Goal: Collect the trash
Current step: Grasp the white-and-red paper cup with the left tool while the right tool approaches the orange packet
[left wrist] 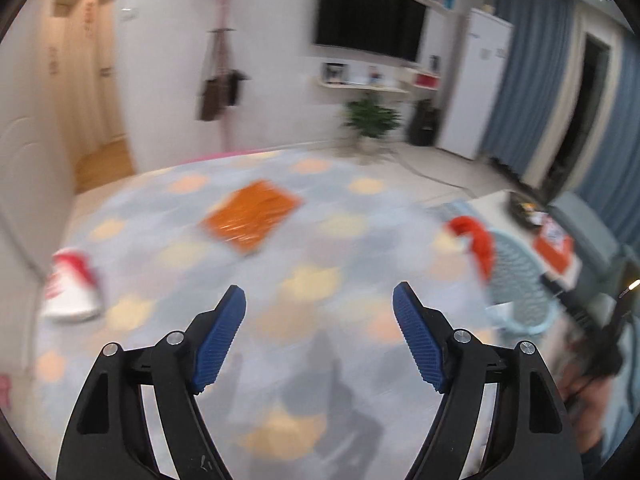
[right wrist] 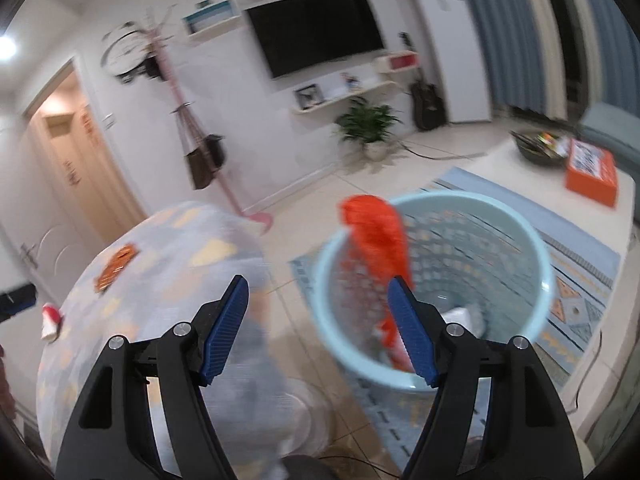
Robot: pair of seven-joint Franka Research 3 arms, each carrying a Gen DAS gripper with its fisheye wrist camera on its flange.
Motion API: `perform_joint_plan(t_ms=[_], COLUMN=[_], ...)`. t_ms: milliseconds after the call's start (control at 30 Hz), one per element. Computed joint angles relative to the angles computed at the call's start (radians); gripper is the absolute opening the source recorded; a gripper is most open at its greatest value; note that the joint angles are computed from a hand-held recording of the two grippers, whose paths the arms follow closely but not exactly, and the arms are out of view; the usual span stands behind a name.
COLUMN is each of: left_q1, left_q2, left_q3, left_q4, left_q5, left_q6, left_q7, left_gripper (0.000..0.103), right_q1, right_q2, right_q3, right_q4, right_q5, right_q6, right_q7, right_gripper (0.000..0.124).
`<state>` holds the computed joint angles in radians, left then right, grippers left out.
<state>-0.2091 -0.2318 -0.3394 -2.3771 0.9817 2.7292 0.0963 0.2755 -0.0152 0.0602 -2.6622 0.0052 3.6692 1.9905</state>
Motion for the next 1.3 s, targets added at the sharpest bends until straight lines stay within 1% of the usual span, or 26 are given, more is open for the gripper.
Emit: perform_joint_plan(t_ms=[100, 133, 167, 200, 233, 267, 300, 367, 400, 433, 533, 600, 633, 700, 733, 767, 800, 833, 867, 900, 933, 1000, 1100, 1167, 1233, 1300], left_q1=[0.026, 0.038, 0.055, 0.069, 0.091, 0.107, 0.123, 0.155, 0.171, 0.188, 0.245, 0.289, 0.301, 0.324, 0.325, 0.333, 0.342, 0.336, 0.343, 0.345, 0.354, 0.369, 0.374, 0.386, 0.380, 0.390], left_q2=[-0.118, -0.150, -0.187, -0.212, -0.240, -0.256, -0.264, -0.252, -0.247, -0.246, -0.249, -0.232, -0.229, -0.195, -0.178, -0.168, -0.147, -0.117, -0.103, -0.082, -0.063, -0.041, -0.015, -0.005, -0.006, -0.023], left_q3=[0.020, 0.017, 0.007, 0.002, 0.008, 0.021, 0.038, 0.059, 0.063, 0.068, 0.084, 0.104, 0.113, 0.139, 0.158, 0.161, 0.167, 0.181, 0.179, 0.182, 0.175, 0.149, 0.132, 0.114, 0.118, 0.121], left_q4=[-0.120, -0.146, -0.173, -0.192, -0.219, -0.240, -0.255, -0.265, -0.269, -0.275, -0.303, -0.303, -0.305, -0.286, -0.277, -0.275, -0.266, -0.247, -0.250, -0.247, -0.237, -0.223, -0.206, -0.193, -0.192, -0.205], left_q5=[-0.005, -0.010, -0.008, -0.006, 0.012, 0.023, 0.018, 0.001, 0.004, 0.011, 0.048, 0.076, 0.081, 0.075, 0.052, 0.036, 0.016, -0.034, -0.056, -0.081, -0.089, -0.083, -0.057, 0.003, 0.046, 0.115], left_q6=[-0.033, -0.065, -0.121, -0.155, -0.159, -0.140, -0.128, -0.128, -0.119, -0.104, -0.039, 0.033, 0.066, 0.137, 0.162, 0.179, 0.195, 0.187, 0.191, 0.202, 0.210, 0.191, 0.181, 0.168, 0.167, 0.206], left_q7=[-0.014, -0.014, -0.022, -0.029, -0.049, -0.058, -0.059, -0.043, -0.045, -0.051, -0.089, -0.110, -0.105, -0.060, -0.011, 0.015, 0.047, 0.095, 0.109, 0.131, 0.141, 0.146, 0.124, 0.066, 0.033, -0.037], left_gripper=[0.075, 0.075, 0.075, 0.075, 0.075, 0.075, 0.075, 0.075, 0.075, 0.075, 0.075, 0.075, 0.075, 0.075, 0.075, 0.075, 0.075, 0.075, 0.076, 0.080, 0.083, 0.085, 0.088, 0.088, 0.087, 0.085], right_q1=[0.041, 0.058, 0.071, 0.084, 0.101, 0.114, 0.131, 0.150, 0.162, 0.178, 0.219, 0.256, 0.266, 0.255, 0.244, 0.243, 0.257, 0.281, 0.314, 0.329, 0.362, 0.446, 0.485, 0.543, 0.620, 0.666], right_q2=[-0.015, -0.017, -0.018, -0.017, -0.015, -0.010, -0.002, 0.010, 0.014, 0.024, 0.046, 0.070, 0.080, 0.100, 0.116, 0.128, 0.145, 0.157, 0.172, 0.182, 0.198, 0.224, 0.262, 0.304, 0.350, 0.386], right_q3=[0.036, 0.049, 0.055, 0.063, 0.073, 0.079, 0.089, 0.095, 0.104, 0.115, 0.133, 0.136, 0.137, 0.153, 0.166, 0.169, 0.164, 0.151, 0.131, 0.124, 0.103, 0.039, 0.014, -0.044, -0.133, -0.198], right_q4=[0.028, 0.042, 0.051, 0.062, 0.077, 0.093, 0.115, 0.149, 0.165, 0.191, 0.255, 0.302, 0.315, 0.343, 0.362, 0.378, 0.400, 0.417, 0.443, 0.460, 0.486, 0.532, 0.594, 0.658, 0.724, 0.778], right_q5=[0.030, 0.040, 0.048, 0.055, 0.065, 0.065, 0.061, 0.039, 0.055, 0.096, 0.170, 0.254, 0.273, 0.237, 0.207, 0.200, 0.209, 0.233, 0.264, 0.279, 0.303, 0.366, 0.391, 0.400, 0.384, 0.354], right_q6=[-0.022, -0.029, -0.034, -0.039, -0.046, -0.052, -0.062, -0.086, -0.098, -0.115, -0.158, -0.178, -0.182, -0.200, -0.211, -0.220, -0.230, -0.236, -0.247, -0.254, -0.262, -0.280, -0.310, -0.349, -0.408, -0.473], right_q7=[-0.047, -0.063, -0.074, -0.087, -0.106, -0.115, -0.125, -0.132, -0.159, -0.213, -0.323, -0.421, -0.442, -0.412, -0.387, -0.382, -0.395, -0.418, -0.448, -0.466, -0.496, -0.557, -0.596, -0.607, -0.582, -0.533], right_gripper=[0.071, 0.072, 0.072, 0.073, 0.074, 0.075, 0.077, 0.078, 0.079, 0.080, 0.083, 0.084, 0.084, 0.084, 0.084, 0.084, 0.084, 0.084, 0.084, 0.084, 0.084, 0.084, 0.085, 0.085, 0.085, 0.085])
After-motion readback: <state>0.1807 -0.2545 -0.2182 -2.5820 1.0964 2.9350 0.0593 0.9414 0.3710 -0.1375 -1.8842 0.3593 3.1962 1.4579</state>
